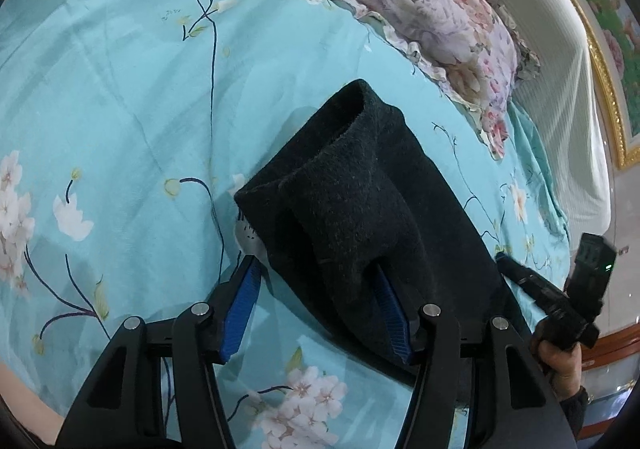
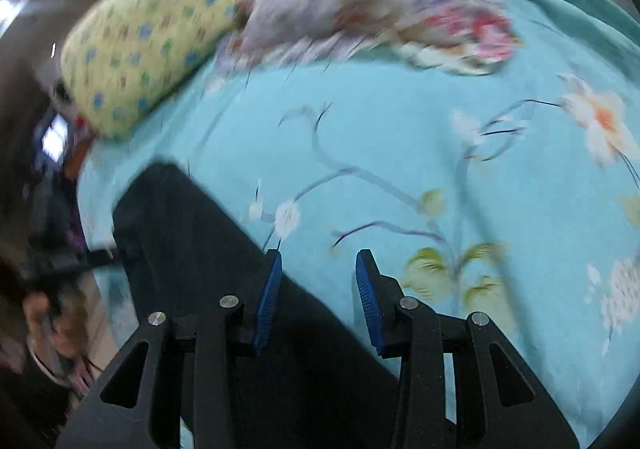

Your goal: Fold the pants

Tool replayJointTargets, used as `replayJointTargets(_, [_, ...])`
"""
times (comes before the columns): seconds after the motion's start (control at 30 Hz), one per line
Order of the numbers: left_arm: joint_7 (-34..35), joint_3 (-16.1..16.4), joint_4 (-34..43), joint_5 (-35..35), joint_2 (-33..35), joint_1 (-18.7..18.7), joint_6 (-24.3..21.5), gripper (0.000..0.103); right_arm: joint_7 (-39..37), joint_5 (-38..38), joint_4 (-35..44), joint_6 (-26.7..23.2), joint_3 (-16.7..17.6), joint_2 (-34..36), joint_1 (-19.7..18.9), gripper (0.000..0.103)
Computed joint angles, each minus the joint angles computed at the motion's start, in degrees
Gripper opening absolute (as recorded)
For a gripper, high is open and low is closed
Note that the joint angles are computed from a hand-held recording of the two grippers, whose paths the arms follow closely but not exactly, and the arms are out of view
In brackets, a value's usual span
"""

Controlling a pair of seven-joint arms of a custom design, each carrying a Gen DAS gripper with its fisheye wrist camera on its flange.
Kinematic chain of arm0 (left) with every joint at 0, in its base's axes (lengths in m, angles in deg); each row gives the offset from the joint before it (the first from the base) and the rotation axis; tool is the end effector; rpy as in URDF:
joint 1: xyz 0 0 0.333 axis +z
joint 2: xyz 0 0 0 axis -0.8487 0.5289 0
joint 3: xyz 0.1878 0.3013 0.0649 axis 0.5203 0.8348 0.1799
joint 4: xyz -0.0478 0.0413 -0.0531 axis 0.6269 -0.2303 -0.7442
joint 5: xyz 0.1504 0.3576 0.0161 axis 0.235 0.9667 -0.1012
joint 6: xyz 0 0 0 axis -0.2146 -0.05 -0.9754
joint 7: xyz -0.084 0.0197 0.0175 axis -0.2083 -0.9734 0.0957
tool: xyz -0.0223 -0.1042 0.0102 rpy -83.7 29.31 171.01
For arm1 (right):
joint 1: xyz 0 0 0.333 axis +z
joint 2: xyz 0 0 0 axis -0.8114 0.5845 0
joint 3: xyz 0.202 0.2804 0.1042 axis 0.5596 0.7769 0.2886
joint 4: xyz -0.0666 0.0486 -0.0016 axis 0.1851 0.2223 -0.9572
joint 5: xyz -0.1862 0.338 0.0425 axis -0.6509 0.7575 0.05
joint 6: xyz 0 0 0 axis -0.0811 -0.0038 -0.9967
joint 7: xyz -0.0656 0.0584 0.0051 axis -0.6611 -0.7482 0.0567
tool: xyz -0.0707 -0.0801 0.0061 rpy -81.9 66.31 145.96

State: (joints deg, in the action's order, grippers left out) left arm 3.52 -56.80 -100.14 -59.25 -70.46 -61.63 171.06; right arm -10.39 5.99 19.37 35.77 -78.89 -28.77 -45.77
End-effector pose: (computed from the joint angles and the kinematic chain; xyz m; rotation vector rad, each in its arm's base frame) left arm 0.5946 -0.1069 0.4390 -2.6266 1.2064 -0.9256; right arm 0.7833 0.2251 0.4760 -2.2492 1.1469 0.1424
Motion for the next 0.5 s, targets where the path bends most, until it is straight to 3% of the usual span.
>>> replayJointTargets(0.2, [5.58,-2.32,-0.28,-5.52,0.73,1.96,2.26,0.059,-4.64,-2.18,-5.96,-0.18,-0.18,-2.82,0.82,0.04])
replayJointTargets(0.3, [6.54,-2.2,0.57,-6.26,1.63,1.94,2.73,0.059,-4.94,-2.3,-4.09,-2.14,-0.24,-1.73,0.95,0.04])
replayJointTargets(0.43, [3.26,0.95,2.0,-1.53,2.86,-0.72,2.88,0.055,-5.19,-3.53,2.72,-6.62,-0.41,2.07,1.65,0.037])
replayJointTargets(0.5, [-0.71,4.22,2.46,3.69,3.26,-3.42,2.81,0.04,-5.15,-4.32,4.9,-8.58,-0.7,3.1,2.01,0.032])
